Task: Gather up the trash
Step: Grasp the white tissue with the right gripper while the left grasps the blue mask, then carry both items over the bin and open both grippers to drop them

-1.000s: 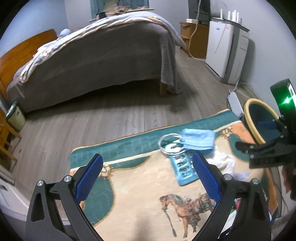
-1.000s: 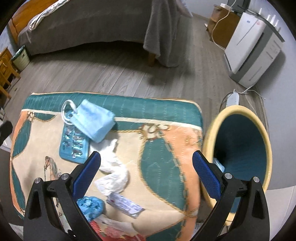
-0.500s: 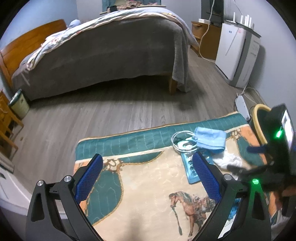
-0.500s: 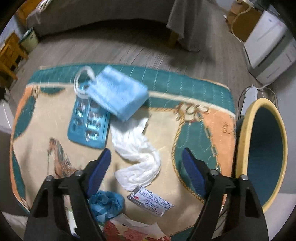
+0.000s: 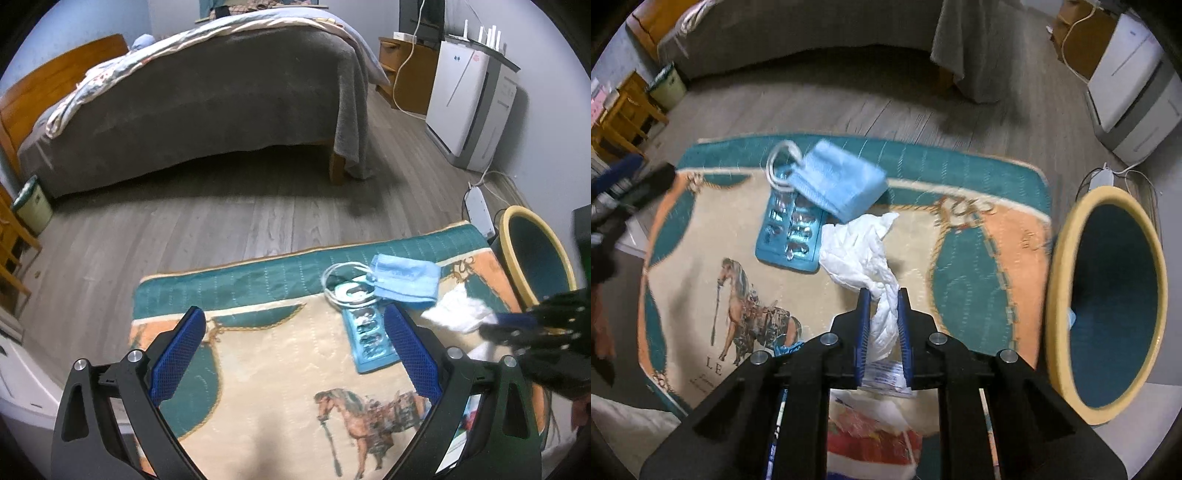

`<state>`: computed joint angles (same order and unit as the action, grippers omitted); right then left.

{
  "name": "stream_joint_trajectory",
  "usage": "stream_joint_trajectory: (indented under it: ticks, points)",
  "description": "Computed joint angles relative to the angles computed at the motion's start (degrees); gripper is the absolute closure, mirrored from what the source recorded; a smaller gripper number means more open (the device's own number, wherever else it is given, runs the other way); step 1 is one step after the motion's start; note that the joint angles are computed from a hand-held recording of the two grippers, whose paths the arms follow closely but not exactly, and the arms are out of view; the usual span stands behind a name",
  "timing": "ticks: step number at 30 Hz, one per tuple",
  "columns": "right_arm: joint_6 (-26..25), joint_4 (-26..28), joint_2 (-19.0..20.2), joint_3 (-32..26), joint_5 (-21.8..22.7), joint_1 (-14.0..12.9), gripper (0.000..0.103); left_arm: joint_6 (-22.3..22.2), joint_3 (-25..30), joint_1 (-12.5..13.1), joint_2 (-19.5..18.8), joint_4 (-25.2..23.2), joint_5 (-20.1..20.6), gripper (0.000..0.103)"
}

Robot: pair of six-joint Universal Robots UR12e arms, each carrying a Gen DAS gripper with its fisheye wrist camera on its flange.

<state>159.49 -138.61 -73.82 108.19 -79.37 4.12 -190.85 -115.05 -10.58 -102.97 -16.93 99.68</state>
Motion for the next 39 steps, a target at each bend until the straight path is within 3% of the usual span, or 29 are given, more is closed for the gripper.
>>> stream_joint_trajectory:
  ticks: [7,16,18,19,20,21,23,29,39]
  points:
    - [3.0,-1.3,-0.9,0.0,3.1,-3.6,0.089,0.3,2.5,-1.5,-2.7,-0.5,-2.5,0.007]
    - [4.8,-1.0,0.7,-1.2,2.0,-6.4,0.089,8.7,8.7,-5.1,-9.0,-3.3,-5.4,0.011]
    - [4.5,-1.5,0.7,-1.0,1.7,-6.5,0.089,10.0,10.2,-6.1,-10.2,-5.2,-3.7,0.021]
    - [4.1,-1.7,0.7,-0.9,1.6,-6.6,0.089,10.6,11.1,-6.4,-10.9,-6.8,-3.0,0.036]
    - [3.6,-2.0,0.6,-0.8,1.4,-6.7,0.089,10.8,11.6,-6.5,-11.1,-8.0,-2.9,0.042]
    - [3.3,-2.3,0.6,-0.7,1.1,-6.7,0.089,11.0,12.0,-6.7,-11.4,-9.2,-2.2,0.045]
    - [2.5,-2.3,0.6,-0.5,1.1,-6.9,0.089,12.0,12.1,-6.8,-11.4,-10.0,-1.7,0.07]
    - [2.7,-3.1,0.1,-0.3,1.4,-7.2,0.089,11.8,10.3,-6.4,-9.5,-6.7,-2.4,0.077]
    - [6.0,-6.2,-4.5,1.7,1.9,-9.6,0.089,9.9,9.1,-7.5,-6.4,-0.4,-4.9,0.078]
